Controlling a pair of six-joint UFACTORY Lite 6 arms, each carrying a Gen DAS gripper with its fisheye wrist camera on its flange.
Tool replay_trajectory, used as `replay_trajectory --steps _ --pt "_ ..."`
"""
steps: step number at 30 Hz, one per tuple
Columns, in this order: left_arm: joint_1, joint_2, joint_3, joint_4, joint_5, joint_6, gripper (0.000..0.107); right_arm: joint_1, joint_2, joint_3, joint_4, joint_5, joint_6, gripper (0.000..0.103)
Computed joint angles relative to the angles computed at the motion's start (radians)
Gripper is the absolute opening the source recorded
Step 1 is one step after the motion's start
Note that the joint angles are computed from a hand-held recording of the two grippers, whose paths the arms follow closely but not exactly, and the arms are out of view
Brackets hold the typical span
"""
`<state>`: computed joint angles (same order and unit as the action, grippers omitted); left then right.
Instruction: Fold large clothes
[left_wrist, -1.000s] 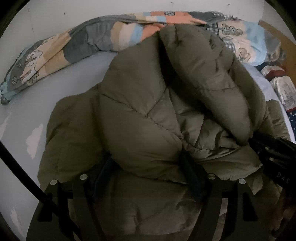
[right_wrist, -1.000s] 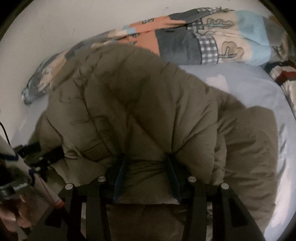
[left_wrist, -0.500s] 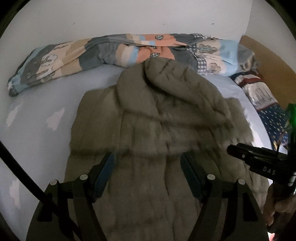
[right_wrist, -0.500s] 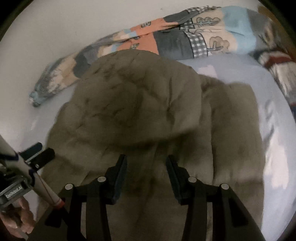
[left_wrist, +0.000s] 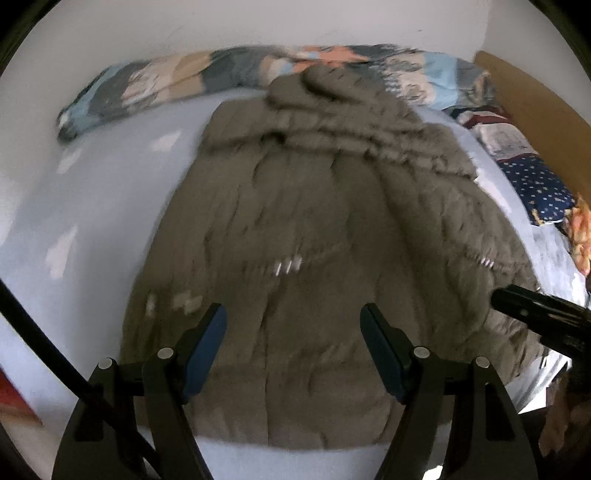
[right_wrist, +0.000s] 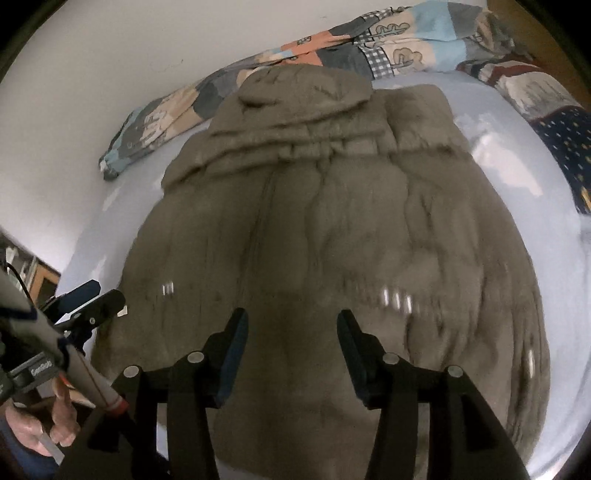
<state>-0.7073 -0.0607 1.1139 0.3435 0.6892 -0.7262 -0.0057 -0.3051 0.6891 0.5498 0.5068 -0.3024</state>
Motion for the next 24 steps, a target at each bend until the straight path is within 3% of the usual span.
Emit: replay_trajectory --steps 5,9,16,24 --pt "-0.067 -0.075 -0.17 0.117 -0.002 -0.163 0.074 0.058 -0.23 -0.193 -0.156 -0.004 0.195 0.055" --pt "-0.077 -0.074 -0.234 0.157 -0.035 -0.204 0.074 0.095 -0.318 -0.273 -0.256 0.008 0.319 0.055" --pt "-0.058 -0.026 -0.268 0.268 -0.094 -0.279 0.075 0.178 -0.283 -0.329 -0.417 -0.052 0.474 0.058" --pt "-0.148 -0.032 -0.355 0.568 -0.08 -0.559 0.083 0.231 -0.299 -0.4 -0.569 -0.106 0.596 0.068"
